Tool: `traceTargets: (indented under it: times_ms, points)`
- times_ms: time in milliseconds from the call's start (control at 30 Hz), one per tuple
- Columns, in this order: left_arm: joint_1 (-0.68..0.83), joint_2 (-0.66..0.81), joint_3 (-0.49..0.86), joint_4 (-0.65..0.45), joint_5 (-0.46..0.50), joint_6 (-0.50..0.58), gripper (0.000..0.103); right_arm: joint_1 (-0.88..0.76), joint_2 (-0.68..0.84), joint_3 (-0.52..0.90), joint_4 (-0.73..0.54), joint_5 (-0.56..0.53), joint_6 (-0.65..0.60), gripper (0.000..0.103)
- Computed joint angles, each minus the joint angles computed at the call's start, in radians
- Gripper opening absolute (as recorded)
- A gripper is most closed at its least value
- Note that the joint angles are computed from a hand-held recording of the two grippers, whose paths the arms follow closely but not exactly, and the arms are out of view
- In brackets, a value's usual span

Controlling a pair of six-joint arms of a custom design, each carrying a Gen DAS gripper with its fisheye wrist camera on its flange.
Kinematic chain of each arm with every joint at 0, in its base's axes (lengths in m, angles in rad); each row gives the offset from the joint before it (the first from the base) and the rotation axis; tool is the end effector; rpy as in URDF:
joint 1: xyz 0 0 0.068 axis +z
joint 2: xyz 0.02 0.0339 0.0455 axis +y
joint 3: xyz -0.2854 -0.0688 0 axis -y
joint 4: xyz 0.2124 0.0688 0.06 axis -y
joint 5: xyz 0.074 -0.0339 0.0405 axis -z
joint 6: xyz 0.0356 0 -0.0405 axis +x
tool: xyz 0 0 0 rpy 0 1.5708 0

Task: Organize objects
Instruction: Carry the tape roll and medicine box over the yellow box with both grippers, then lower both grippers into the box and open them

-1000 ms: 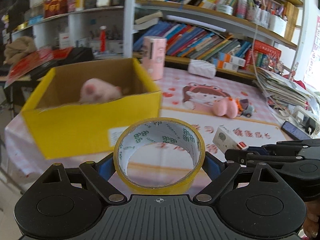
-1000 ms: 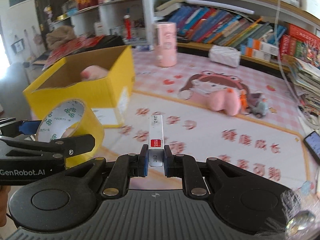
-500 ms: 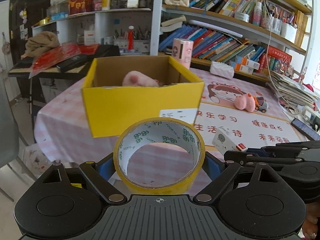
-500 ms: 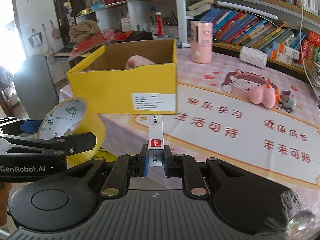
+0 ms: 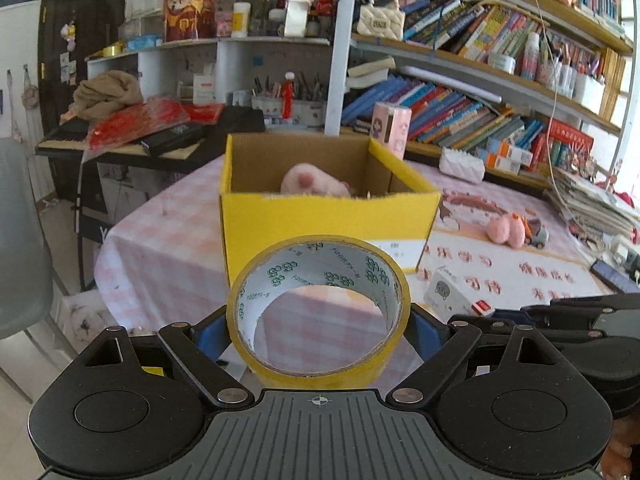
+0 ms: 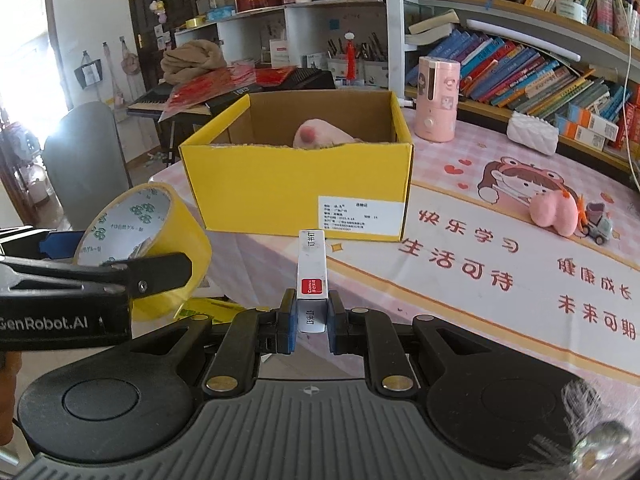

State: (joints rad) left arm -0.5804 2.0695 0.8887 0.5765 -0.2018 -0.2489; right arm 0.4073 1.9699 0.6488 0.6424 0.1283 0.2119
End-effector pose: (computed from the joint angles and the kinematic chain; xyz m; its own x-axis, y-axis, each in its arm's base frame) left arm 0.3236 -0.2037 0.1286 -0.5589 0.0779 -0.8256 0.2700 0.9584 -0.0923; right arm 0.3017 0.1252 0.1169 -0.6269 -0.0433 -0.7779 -0.1735 0.9812 0.0852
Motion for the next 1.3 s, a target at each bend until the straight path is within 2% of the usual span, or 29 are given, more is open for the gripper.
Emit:
traceTargets:
  times_ms: [167, 333, 667, 1033, 1300]
  points:
    - [0.020, -0.004, 0.038, 0.011, -0.002, 0.009, 0.090, -0.014, -0.009, 0.042, -0.014, -0.004, -0.017, 0.014]
    - [0.043, 0.023, 0.132, -0.013, -0.007, 0.027, 0.090, -0.049, 0.001, 0.129, -0.032, -0.036, -0.045, 0.014]
    - [0.077, 0.174, 0.468, -0.140, -0.033, 0.056, 0.090, -0.143, 0.111, 0.449, -0.132, -0.134, -0.140, 0.014]
    - [0.081, 0.418, 0.934, -0.409, -0.080, 0.079, 0.090, -0.234, 0.332, 0.870, -0.333, -0.244, -0.213, 0.014]
    - [0.079, 0.608, 1.300, -0.668, -0.111, 0.104, 0.090, -0.268, 0.481, 1.134, -0.506, -0.303, -0.256, 0.014]
